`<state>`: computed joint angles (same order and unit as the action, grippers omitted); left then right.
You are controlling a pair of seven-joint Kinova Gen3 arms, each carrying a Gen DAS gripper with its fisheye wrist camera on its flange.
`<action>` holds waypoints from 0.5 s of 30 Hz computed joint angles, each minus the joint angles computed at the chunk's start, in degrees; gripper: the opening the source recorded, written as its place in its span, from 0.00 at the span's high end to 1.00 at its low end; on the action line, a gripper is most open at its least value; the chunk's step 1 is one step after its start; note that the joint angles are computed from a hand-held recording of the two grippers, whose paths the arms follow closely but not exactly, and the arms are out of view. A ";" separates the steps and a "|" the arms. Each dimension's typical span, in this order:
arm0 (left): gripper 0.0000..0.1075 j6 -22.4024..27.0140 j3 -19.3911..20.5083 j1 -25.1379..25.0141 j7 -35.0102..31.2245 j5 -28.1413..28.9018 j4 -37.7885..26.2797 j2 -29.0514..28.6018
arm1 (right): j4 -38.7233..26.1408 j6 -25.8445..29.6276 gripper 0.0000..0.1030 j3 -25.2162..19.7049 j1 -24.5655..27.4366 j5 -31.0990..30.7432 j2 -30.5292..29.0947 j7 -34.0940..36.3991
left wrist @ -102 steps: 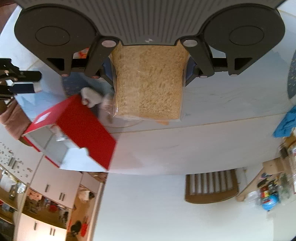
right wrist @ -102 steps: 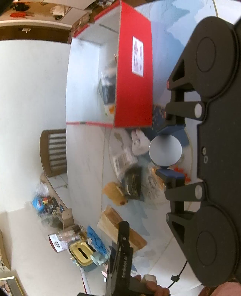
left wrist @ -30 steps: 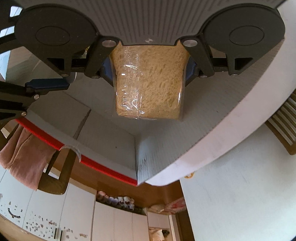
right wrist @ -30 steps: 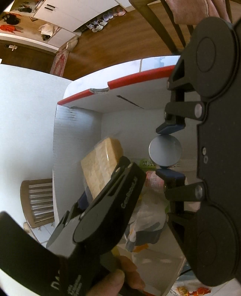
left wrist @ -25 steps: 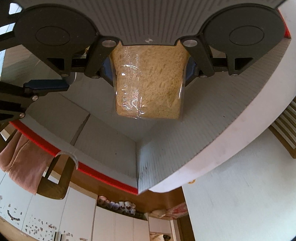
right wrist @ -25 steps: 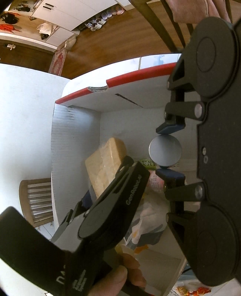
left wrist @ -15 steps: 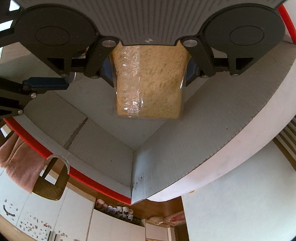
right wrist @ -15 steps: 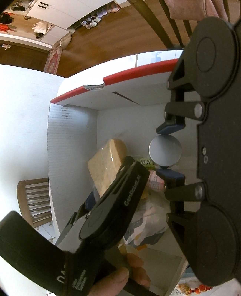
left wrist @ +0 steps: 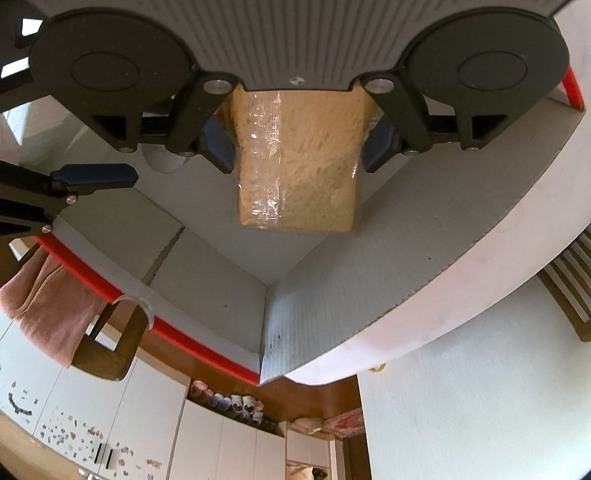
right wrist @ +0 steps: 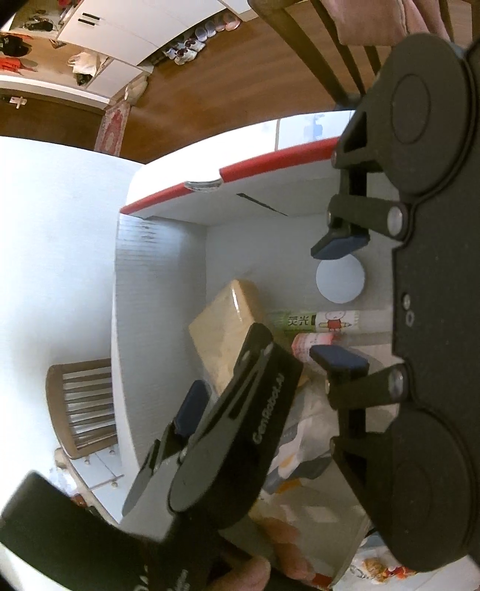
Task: Organize objects
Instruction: 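Lower the bread slice and lid into the red box and open both tools, then withdraw both tools from the red box back over the table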
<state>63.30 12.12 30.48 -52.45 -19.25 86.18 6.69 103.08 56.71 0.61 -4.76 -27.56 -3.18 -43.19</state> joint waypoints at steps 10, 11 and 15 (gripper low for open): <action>0.30 -0.92 2.66 1.19 4.54 -4.59 2.08 -5.42 | 1.23 -0.10 0.46 0.82 -0.68 -0.17 -4.46 -1.74; 0.30 -0.86 3.06 1.19 5.01 -5.01 2.32 -6.09 | 1.25 0.10 0.46 1.11 -0.81 -0.27 -4.99 -1.78; 0.30 -1.03 4.84 0.86 7.03 -6.40 3.30 -8.80 | 2.03 0.33 0.44 1.78 -1.60 -0.63 -7.48 -2.67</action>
